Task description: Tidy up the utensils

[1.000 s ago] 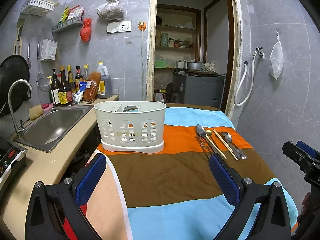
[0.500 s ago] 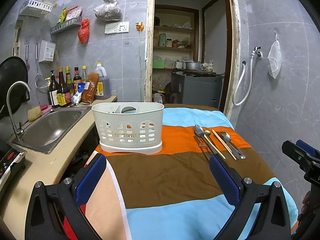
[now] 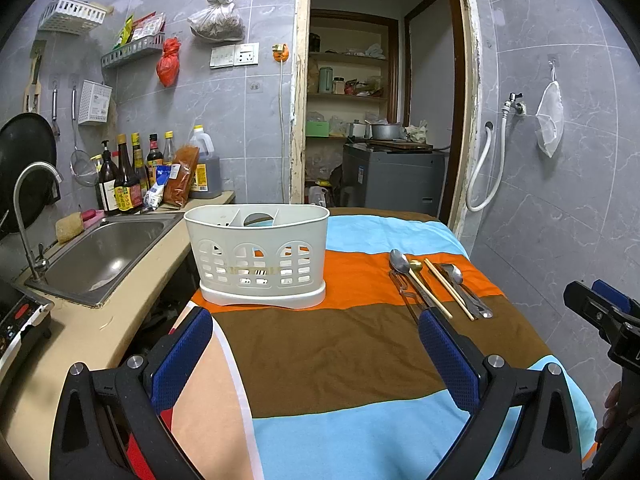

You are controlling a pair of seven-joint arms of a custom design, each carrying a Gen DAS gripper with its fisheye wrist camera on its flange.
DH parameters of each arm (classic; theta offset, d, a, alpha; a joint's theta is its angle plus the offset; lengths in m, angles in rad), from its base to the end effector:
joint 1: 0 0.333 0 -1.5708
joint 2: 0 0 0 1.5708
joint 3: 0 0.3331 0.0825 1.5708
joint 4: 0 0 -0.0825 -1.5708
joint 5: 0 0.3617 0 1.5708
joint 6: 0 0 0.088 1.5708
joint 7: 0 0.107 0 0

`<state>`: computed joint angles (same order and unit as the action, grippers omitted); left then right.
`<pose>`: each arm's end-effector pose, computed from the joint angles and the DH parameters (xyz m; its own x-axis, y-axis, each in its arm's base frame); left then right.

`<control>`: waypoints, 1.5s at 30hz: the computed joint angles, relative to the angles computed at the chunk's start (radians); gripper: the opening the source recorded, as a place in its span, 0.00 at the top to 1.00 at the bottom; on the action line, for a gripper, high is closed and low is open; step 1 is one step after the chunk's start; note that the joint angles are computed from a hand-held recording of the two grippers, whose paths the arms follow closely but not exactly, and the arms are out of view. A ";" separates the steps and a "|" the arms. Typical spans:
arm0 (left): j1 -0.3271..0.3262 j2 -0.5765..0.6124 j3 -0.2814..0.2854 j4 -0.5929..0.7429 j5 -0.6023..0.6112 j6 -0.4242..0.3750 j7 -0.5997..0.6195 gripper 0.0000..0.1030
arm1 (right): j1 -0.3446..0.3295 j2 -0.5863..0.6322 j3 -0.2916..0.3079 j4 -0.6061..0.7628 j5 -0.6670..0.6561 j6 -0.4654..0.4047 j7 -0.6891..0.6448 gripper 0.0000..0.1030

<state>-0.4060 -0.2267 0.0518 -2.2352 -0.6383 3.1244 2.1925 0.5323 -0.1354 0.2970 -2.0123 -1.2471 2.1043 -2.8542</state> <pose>0.4838 -0.1214 0.6134 -0.3498 -0.9363 0.0310 -0.4188 0.1267 -0.8992 0.3830 0.3646 0.5887 -0.3424 -0.9298 -0.1351 -0.3208 0.2509 -0.9133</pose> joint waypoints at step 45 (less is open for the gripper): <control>0.171 0.663 -0.265 0.827 0.473 -0.509 -0.566 0.40 | -0.321 0.087 -0.247 -0.077 0.633 0.703 -0.754 0.47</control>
<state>-0.2350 0.4358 -0.2130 -1.4084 -0.1653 2.6154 1.6263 0.2111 -0.0484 0.0504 -2.0894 -0.6136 2.8071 -3.6087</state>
